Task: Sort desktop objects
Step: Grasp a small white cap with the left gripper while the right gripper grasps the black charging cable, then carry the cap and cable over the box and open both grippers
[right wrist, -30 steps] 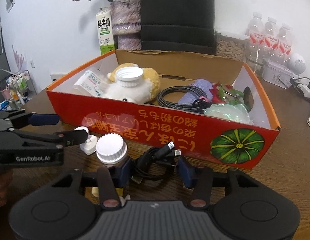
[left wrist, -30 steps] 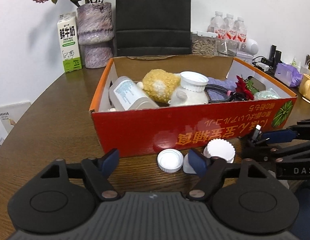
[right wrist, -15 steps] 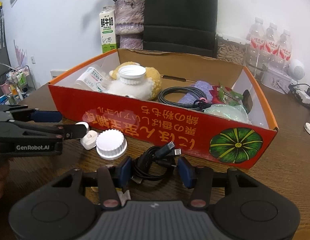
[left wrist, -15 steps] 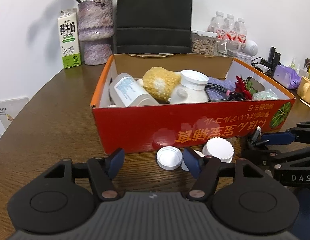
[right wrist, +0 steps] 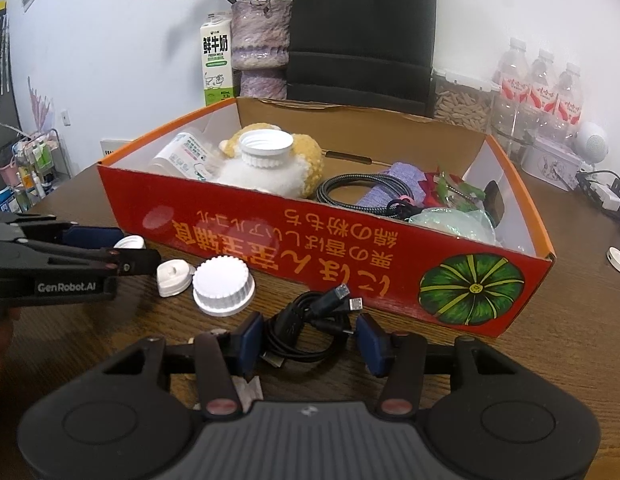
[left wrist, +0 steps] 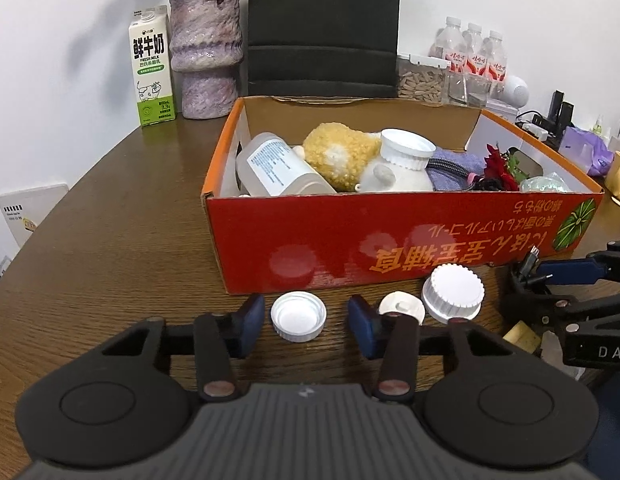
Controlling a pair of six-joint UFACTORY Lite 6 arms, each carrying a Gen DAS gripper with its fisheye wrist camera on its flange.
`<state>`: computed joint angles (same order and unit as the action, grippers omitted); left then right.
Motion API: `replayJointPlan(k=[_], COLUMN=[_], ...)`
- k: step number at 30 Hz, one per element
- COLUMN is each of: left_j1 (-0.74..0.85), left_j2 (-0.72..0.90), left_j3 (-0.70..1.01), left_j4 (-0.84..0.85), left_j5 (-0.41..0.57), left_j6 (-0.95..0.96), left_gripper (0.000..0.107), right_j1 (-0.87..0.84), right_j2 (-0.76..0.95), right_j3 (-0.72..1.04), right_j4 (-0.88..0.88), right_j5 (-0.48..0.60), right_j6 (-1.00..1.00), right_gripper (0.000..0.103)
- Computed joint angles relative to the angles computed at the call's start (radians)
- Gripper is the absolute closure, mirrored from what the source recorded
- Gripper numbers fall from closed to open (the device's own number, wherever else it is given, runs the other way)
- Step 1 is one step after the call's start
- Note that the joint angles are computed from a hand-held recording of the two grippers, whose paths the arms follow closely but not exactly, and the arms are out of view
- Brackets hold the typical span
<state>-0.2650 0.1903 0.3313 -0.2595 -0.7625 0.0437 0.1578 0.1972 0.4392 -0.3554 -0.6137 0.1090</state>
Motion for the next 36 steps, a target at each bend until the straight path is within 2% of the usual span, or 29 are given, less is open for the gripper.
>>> replayJointPlan(k=[11,12,14,22,28,36], left_j1=[-0.057,-0.06,-0.056,-0.089,-0.12,-0.196], left_j2=[0.0,-0.001,-0.007,-0.045,-0.17,-0.434], left_j3=[-0.01,-0.012,-0.02,-0.051,-0.132,-0.182], left_j4=[-0.105,-0.105,-0.074,-0.122,-0.164,-0.273], left_j5=[-0.021,-0.023,-0.024,-0.039,-0.048,0.024], left_j6=[0.065,0.066,0.043,0.042,0.042,0.133], left_gripper=[0.065,0.067,0.077,0.078,0.078,0.078], right_j1=[0.019,0.022,0.022,-0.01,-0.041,-0.144], right_j2=[-0.003,-0.003,-0.004,-0.058,-0.145,-0.365], right_j3=[-0.007,-0.007,-0.01,-0.06,-0.118,-0.2], right_j4=[0.044,0.052,0.061,0.001,-0.069,-0.274], right_j5=[-0.006,-0.007,-0.013,-0.059,-0.072,-0.079], right_j6=[-0.036,-0.041,-0.049,0.009,0.059,0.228], right_gripper=[0.053,0.053,0.054,0.058,0.058,0.058])
